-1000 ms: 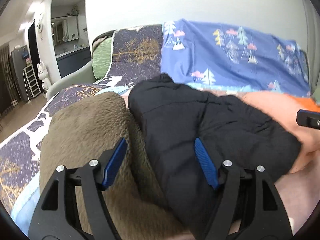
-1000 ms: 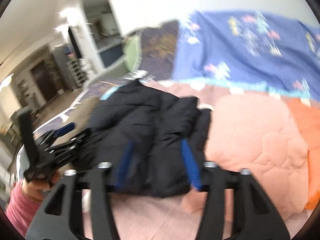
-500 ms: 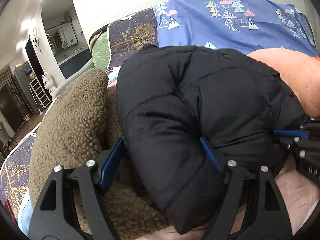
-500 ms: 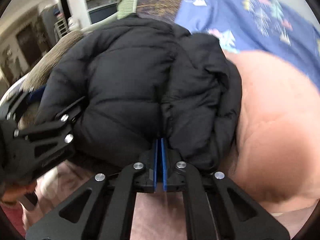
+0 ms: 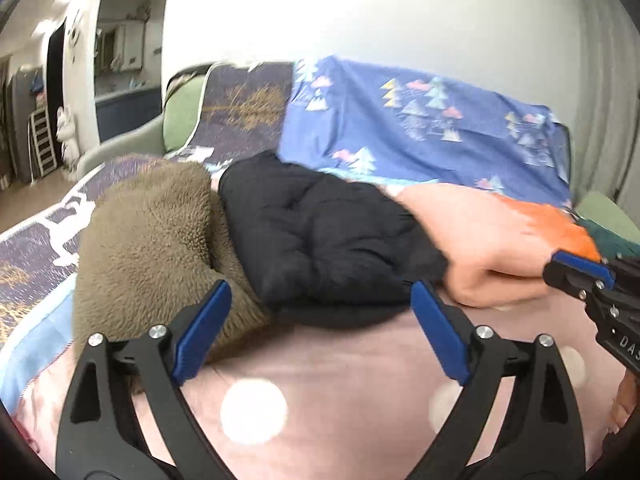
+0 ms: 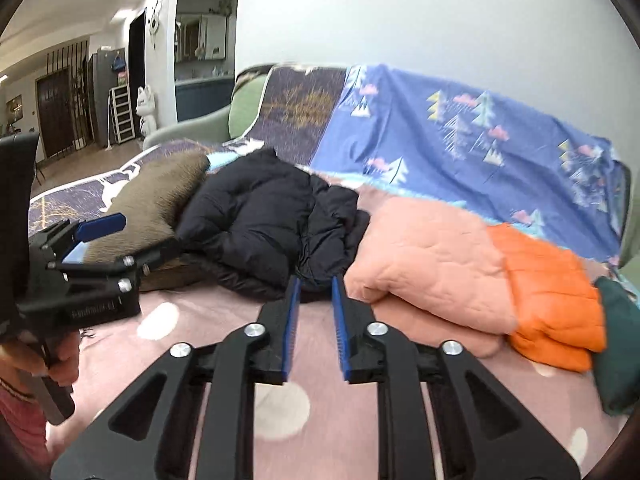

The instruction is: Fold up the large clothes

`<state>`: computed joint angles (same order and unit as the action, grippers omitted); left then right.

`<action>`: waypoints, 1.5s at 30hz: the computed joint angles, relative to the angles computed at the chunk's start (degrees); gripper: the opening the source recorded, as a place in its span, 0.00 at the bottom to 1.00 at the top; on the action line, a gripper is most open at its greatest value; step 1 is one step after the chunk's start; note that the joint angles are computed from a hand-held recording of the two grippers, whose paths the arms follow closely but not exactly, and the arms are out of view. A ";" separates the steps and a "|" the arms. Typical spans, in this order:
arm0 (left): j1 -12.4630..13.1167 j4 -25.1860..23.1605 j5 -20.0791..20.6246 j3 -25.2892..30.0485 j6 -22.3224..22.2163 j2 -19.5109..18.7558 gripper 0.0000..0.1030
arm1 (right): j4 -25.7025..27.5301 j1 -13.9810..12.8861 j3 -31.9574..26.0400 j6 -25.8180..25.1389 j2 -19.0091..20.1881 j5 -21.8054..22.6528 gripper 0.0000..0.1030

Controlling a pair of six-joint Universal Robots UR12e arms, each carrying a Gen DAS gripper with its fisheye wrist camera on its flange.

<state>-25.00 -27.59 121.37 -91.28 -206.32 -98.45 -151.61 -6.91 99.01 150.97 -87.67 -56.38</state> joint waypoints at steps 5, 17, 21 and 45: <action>-5.32 -1.62 4.15 0.89 -1.74 1.46 0.97 | -1.48 -3.69 4.40 0.17 -5.88 2.67 0.26; -15.46 -17.83 14.91 3.71 -14.57 3.54 0.98 | 8.38 -14.82 12.41 -5.42 -17.77 12.62 0.67; -17.84 -25.67 15.56 4.64 -20.74 4.09 0.98 | 10.88 -18.53 14.75 -8.18 -21.01 15.63 0.79; -23.09 -32.06 15.60 7.40 -23.57 2.74 0.98 | 17.39 -26.07 18.09 -9.95 -25.96 19.06 0.95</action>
<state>-48.09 -59.64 136.97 -83.88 -229.89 -95.71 -134.22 -32.99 117.11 141.01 -113.63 -37.32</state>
